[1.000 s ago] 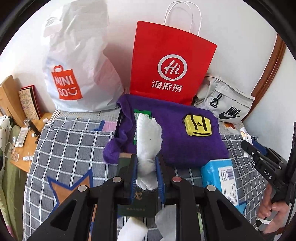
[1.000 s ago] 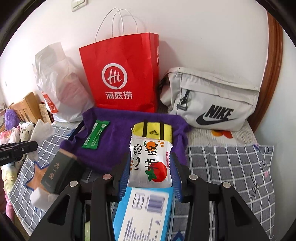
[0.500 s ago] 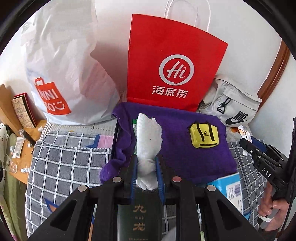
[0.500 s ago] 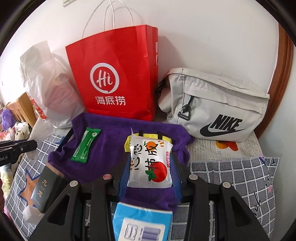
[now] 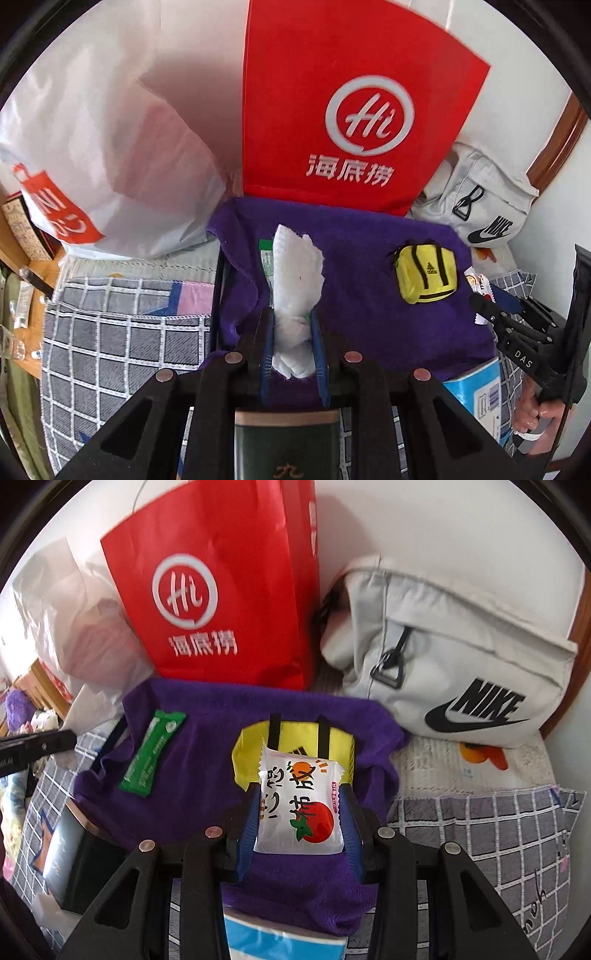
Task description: Organize soft objects
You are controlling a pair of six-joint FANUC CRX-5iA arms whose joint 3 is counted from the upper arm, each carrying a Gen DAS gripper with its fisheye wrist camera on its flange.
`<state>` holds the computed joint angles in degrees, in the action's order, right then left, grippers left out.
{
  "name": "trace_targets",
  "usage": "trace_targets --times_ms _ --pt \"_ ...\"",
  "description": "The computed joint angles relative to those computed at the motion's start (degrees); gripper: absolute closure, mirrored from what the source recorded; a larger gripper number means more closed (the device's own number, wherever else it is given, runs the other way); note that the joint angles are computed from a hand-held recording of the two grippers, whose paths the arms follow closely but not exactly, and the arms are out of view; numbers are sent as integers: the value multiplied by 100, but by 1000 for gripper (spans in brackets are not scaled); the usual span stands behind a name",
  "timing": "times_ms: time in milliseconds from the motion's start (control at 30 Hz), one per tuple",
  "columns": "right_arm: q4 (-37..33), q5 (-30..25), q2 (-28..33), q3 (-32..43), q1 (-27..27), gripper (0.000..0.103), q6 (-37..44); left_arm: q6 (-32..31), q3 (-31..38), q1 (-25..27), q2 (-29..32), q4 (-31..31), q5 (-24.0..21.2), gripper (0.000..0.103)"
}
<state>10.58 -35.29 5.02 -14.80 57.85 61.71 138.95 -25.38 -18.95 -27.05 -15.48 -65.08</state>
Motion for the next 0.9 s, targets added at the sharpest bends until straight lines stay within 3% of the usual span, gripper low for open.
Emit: trace_targets --times_ms 167,467,533,767,900 --pt "-648 -347 258 350 -124 62 690 -870 -634 801 -187 961 633 84" --pt "-836 -643 464 500 -163 62 1299 -1597 -890 1106 -35 1515 769 84" --pt "-1139 -739 526 630 -244 62 1499 -1793 -1014 1250 -45 1746 837 84" --pt "-1309 -970 694 811 -290 59 1666 -1520 -823 1095 176 1412 591 84" --pt "-1361 -930 631 780 -312 51 1784 -1597 -840 1103 287 1506 620 84"
